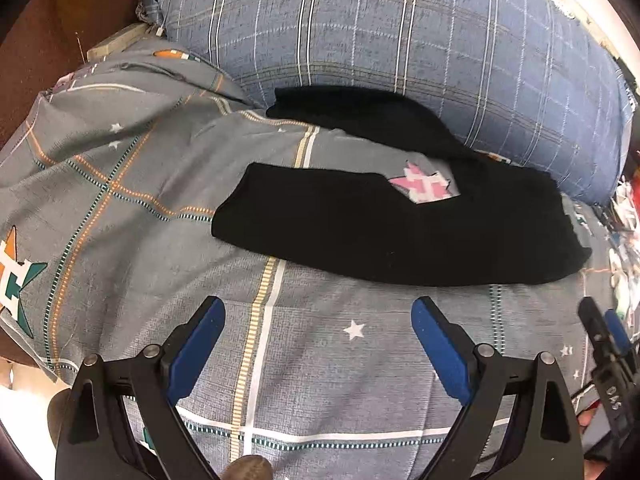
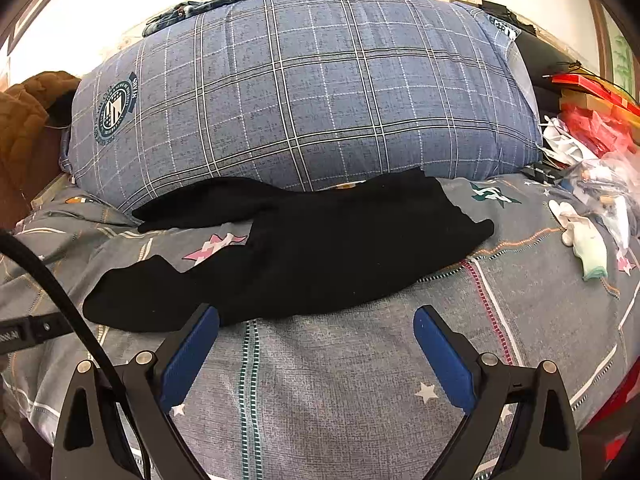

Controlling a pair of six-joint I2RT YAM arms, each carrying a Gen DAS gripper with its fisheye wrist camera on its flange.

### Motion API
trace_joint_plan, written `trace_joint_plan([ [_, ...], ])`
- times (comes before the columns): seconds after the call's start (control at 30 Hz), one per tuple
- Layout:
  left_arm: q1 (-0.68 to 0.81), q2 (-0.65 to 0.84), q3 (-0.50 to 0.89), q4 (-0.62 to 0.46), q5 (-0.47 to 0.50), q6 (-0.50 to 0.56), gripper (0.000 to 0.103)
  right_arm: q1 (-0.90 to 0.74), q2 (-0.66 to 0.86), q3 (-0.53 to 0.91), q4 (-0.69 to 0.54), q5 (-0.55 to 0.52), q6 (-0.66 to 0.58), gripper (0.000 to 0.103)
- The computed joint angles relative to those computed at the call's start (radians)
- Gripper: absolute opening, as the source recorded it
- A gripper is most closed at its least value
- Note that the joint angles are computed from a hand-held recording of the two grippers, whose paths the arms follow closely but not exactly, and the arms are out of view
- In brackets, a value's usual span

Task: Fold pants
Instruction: 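Move both grippers toward the black pants on the bed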

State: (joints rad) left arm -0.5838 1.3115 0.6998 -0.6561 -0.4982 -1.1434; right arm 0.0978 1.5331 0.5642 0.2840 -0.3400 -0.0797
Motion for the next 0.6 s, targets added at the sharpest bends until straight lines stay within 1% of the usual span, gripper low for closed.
trace_joint_plan([
  [0.2,0.037,0.046,-0.015,0.06,0.025,0.033,0.094,-0.02,-0.006,0.0,-0.018,-0.011,0.003,0.1],
  [0.33,0.048,0.098,-0.026,0.122,0.058,0.063,0.094,-0.021,-0.034,-0.019,-0.01,0.008,-0.033,0.1],
  [0.47,0.054,0.18,-0.02,0.166,0.052,0.074,0.094,-0.022,0.011,0.007,-0.026,0.0,-0.037,0.1],
  [0.53,0.065,0.218,-0.025,0.195,0.075,0.089,0.094,-0.022,0.031,0.018,-0.037,-0.014,-0.036,0.1],
  [0.6,0.075,0.261,-0.026,0.226,0.099,0.101,0.094,-0.015,0.037,0.016,-0.028,-0.006,-0.043,0.1],
])
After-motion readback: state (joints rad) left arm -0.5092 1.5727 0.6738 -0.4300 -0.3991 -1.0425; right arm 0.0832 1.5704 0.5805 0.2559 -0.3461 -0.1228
